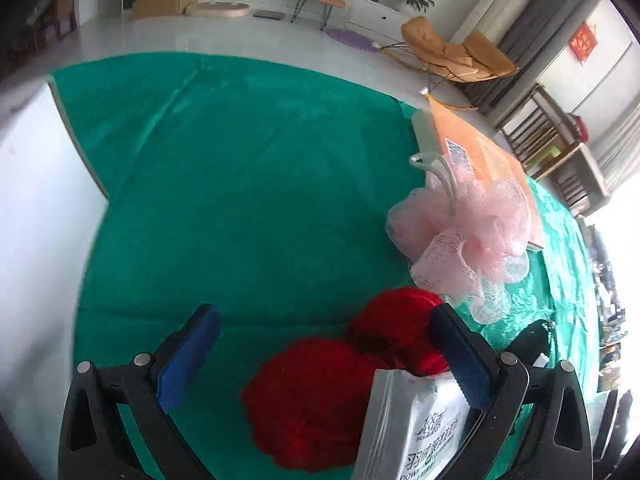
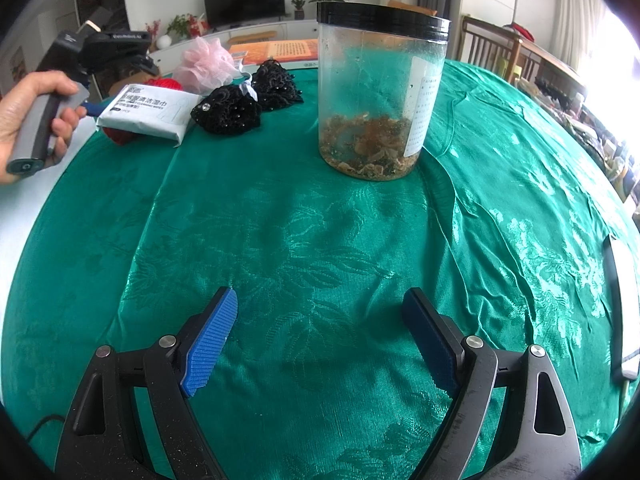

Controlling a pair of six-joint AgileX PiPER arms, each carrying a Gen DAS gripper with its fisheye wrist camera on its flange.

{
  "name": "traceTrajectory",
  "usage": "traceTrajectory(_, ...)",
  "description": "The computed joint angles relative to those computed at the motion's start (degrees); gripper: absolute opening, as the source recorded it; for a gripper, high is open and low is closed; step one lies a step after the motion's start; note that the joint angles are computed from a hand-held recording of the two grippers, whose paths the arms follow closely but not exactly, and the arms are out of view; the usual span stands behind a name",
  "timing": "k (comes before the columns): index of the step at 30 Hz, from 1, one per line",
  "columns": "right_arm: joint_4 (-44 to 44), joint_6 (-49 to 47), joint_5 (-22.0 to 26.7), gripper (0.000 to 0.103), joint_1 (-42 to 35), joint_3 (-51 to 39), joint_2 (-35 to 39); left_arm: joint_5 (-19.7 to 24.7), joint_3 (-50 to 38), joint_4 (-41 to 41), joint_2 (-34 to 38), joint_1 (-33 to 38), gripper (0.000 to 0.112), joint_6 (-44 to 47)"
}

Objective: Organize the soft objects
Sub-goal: 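Push the white wipes pack toward the right tool with the left tool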

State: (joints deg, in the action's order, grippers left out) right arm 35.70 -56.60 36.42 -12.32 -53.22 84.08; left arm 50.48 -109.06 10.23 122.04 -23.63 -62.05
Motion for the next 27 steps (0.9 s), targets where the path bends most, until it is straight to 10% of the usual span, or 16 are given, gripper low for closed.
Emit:
traceTrajectory(3, -0.1, 0.0, 0.2, 0.089, 0.1, 0.0, 0.0, -6.2, 5.2, -3.7, -2.3, -1.0, 0.102, 5.3)
traceTrajectory(11, -0.4, 0.7, -0.2, 0.090, 0.9, 0.1, 0.1, -3.7, 16.8, -24.6, -11.2, -14.7, 0.101, 32.1)
traceTrajectory(17, -0.3, 0.7, -0.2, 0.090, 0.9, 0.2, 0.0, -8.4, 29.0, -9.2, -23.5, -23.8, 0.101, 8.6)
traceTrajectory(20, -0.3, 0.6, -0.2, 0.090, 0.9, 0.2, 0.0, -2.4, 26.4, 3.3, -23.3, -26.6, 0.101, -2.9)
traceTrajectory(27, -0.2, 0.5, -0.1, 0.090, 0.8, 0.1, 0.0, 3.1, 6.8, 6.3, -7.6, -20.6, 0.102, 11.9)
